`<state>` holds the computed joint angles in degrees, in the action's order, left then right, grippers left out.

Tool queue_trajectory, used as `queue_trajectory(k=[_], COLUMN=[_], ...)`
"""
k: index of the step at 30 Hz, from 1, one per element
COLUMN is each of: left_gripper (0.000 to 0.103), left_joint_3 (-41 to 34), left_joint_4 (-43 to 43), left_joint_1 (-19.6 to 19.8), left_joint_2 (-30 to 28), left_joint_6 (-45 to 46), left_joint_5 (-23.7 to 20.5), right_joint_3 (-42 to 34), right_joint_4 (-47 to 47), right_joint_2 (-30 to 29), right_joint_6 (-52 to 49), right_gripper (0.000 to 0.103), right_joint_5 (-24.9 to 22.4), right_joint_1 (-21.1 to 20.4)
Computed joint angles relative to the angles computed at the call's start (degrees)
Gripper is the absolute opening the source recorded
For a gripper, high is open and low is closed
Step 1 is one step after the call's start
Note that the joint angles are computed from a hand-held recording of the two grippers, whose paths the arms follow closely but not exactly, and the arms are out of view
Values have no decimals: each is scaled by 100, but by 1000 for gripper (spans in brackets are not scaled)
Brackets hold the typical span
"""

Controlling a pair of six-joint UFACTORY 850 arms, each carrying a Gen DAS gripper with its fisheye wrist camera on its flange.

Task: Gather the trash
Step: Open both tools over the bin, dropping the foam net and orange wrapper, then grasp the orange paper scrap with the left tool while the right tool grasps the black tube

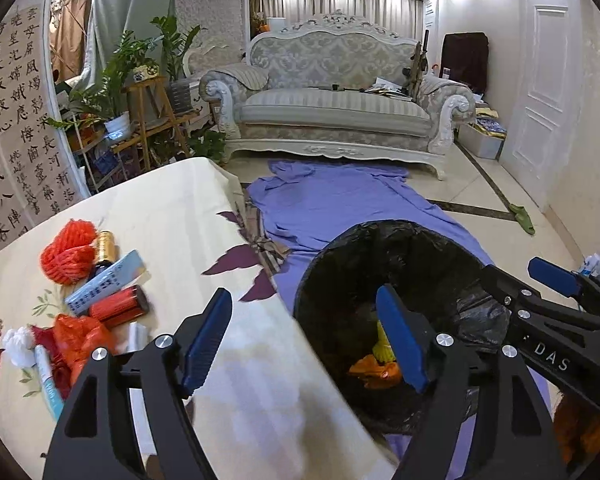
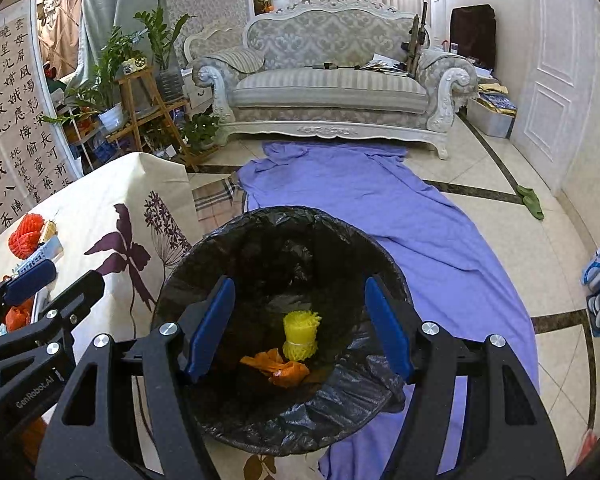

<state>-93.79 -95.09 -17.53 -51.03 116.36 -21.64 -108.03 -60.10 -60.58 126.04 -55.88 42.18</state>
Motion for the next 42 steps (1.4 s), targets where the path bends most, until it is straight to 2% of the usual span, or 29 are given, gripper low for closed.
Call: queue_trajectory(k=[8, 15, 21, 28, 30, 35, 37, 38, 41, 42], left_gripper=[73, 73, 73, 72, 72, 63, 50, 47, 35, 27], left_joint_3=[427, 898, 1141, 1185, 1086, 988, 889, 869, 881, 865], left_joint_4=[-133, -730, -951, -802, -474, -61, 432, 541, 309, 340], left_joint_1=[200, 472, 710, 960, 989, 1029, 1033, 1039, 1045, 1059], left_joint_2=[304, 575, 660, 607, 519, 406, 331, 306, 303, 294], left_joint_6=[116, 786, 983, 709, 318, -92, -546, -651, -360, -406], left_joint_5=[58, 117, 235, 322, 394, 410, 371, 346, 346, 318], right_joint_3=[-308, -771, -1259, -1904, -2025, -2254, -2246, -2271, -2388, -2441], right_joint_4=[69, 181, 338, 513, 531, 573, 583, 600, 639, 658], right_joint_2=[-146, -398, -677, -1044, -1109, -1237, -1235, -1248, -1314, -1341], right_joint_6=[-152, -413, -757, -1224, -1314, -1491, -1517, -1544, -1636, -1679], right_gripper=[66, 66, 66, 66, 66, 66, 66, 66, 66, 66], right_joint_5=[-38, -42, -16, -17, -5, 4, 42, 49, 45, 43], right_joint_1=[175, 391, 524, 632, 642, 642, 630, 624, 614, 609])
